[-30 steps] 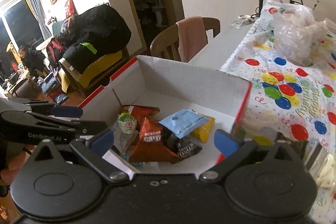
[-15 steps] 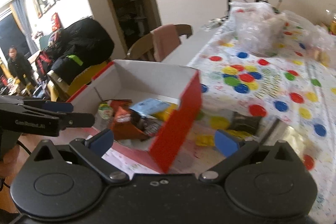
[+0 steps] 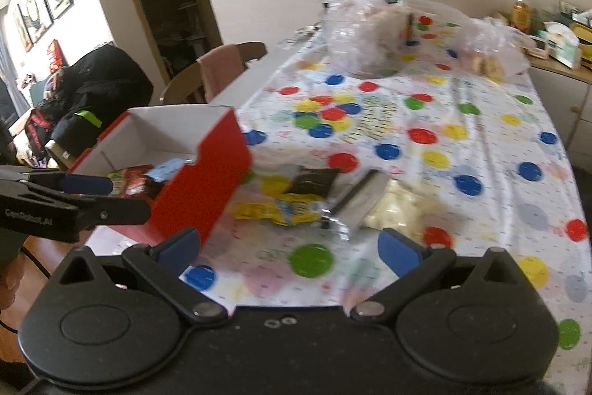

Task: Organize snacks
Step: 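Withdraw both tools from the box toward the silver and cream packets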

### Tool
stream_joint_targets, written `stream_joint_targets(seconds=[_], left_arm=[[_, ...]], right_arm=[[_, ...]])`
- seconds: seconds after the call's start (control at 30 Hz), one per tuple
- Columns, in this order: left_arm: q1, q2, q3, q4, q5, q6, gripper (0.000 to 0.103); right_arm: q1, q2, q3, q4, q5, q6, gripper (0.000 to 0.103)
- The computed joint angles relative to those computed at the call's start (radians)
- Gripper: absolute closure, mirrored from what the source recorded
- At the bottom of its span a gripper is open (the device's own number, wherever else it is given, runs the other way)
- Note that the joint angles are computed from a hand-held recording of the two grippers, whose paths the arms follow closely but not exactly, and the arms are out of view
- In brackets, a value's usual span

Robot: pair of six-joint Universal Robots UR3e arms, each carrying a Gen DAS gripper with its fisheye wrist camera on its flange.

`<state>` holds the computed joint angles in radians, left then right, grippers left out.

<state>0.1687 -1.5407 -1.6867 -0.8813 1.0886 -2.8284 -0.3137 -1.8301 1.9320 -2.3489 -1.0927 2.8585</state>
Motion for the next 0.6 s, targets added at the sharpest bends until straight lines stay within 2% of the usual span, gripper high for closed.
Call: stream_joint_targets(seconds=[0.17, 0.3, 0.43, 0.6], left_arm=[[-0.129, -0.119, 0.095, 0.045, 0.076, -0.078, 0.003], [-0.218, -0.246, 0.229, 0.040, 0.125, -0.113, 0.003], [-0.298, -0.395, 0.402, -0.008, 0.190, -0.144, 0.003], [-0.370, -0.590, 0.663, -0.132, 0.276, -0.170, 0.003]], right_arm=[[-0.135, -0.019, 0.006, 0.081, 0.049, -0.129, 0.000], [-0.198, 0.029, -0.022, 0.110, 0.066, -0.249, 0.000], [-0.221, 0.122, -0.076, 0.105, 0.060, -0.359, 0.000], [-0.216, 0.263, -0.182, 0.120, 0.033, -0.460, 0.000]])
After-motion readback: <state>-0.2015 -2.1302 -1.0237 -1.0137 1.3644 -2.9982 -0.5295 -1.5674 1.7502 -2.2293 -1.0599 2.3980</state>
